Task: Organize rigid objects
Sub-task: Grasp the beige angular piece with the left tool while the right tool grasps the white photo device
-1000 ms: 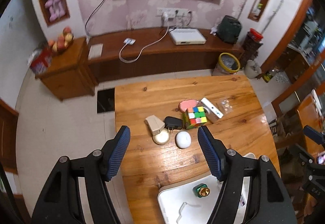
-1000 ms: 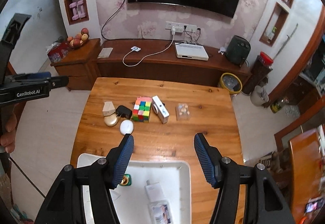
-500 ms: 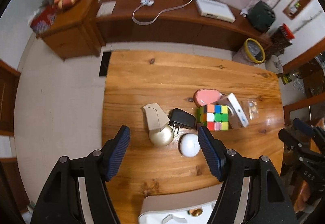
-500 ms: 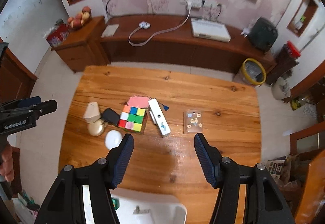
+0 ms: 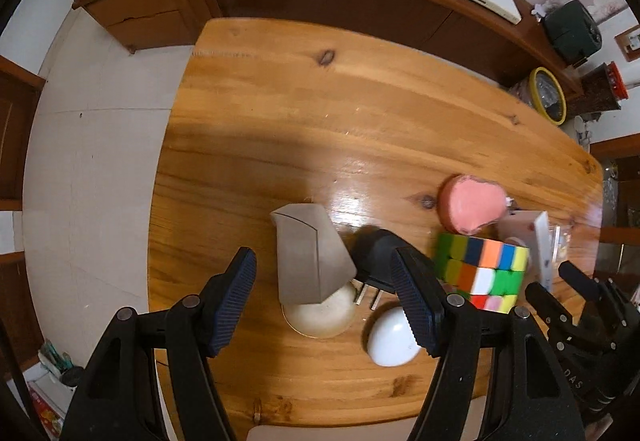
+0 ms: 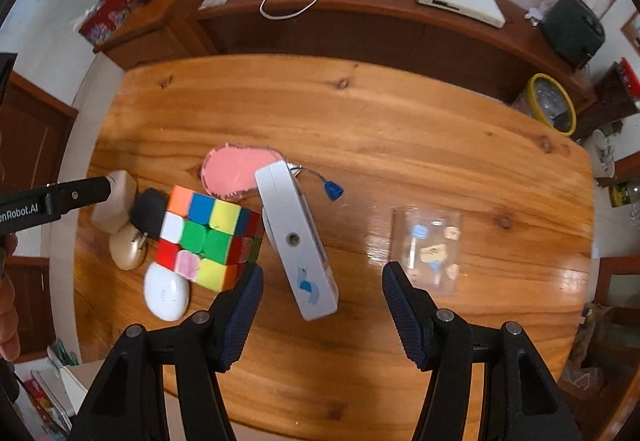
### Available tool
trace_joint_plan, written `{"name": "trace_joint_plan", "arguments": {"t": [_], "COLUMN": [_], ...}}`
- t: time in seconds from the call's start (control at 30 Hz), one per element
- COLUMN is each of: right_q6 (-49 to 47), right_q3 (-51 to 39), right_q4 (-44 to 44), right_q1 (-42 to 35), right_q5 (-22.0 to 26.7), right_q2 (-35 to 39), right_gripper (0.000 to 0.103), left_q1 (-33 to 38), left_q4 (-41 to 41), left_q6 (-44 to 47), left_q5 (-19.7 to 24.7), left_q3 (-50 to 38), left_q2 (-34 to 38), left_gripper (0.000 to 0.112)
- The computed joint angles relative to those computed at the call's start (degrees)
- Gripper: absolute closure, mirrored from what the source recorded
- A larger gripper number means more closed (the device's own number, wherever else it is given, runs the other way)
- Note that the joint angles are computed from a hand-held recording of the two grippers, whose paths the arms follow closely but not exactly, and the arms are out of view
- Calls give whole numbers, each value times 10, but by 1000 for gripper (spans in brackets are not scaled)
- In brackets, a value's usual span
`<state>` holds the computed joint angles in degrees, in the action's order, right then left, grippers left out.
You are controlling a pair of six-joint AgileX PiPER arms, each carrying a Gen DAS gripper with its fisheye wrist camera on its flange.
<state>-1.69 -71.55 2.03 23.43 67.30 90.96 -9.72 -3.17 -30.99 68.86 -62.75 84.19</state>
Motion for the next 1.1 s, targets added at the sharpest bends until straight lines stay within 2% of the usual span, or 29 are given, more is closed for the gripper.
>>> {"name": "trace_joint_plan", "arguments": {"t": [0.23, 0.4, 0.47, 0.53, 0.63, 0.87, 0.9, 0.97, 1.1], "right_q6": [-22, -32, -31, -36, -37, -23, -20, -20, -24], "right_q3": [15, 20, 22, 25, 30, 35, 38, 41, 57], "right_q4": [2, 3, 2, 7, 5, 1, -2, 2, 8], "right_q1": [-1, -6, -4, -5, -4, -1, 0, -1, -4], "right_q5": [-25, -31, -34, -34, -37, -40, -43, -44, -52], "right_q2": [21, 30, 32, 32, 30, 33, 33, 33, 20], "right_gripper": [42, 50, 55, 59, 66, 67, 68, 77, 80], "left_q1": [24, 26, 27, 27, 33, 36, 36, 38, 41], "left_q4": [-17, -25, -26, -20, -29, -37, -37, -41, -46], "left_q6": [-7, -30, -41, -52, -49, -43, -41, -36, -33], "left_q5": [-17, -25, -27, -26, -33, -43, -44, -48, -55], "left_q3": [25, 30, 30, 33, 48, 64, 65, 68, 79], "left_q2": [12, 17, 19, 17, 15, 15, 13, 10, -2], "left_gripper": [41, 41, 45, 54, 56, 59, 59, 60, 60]}}
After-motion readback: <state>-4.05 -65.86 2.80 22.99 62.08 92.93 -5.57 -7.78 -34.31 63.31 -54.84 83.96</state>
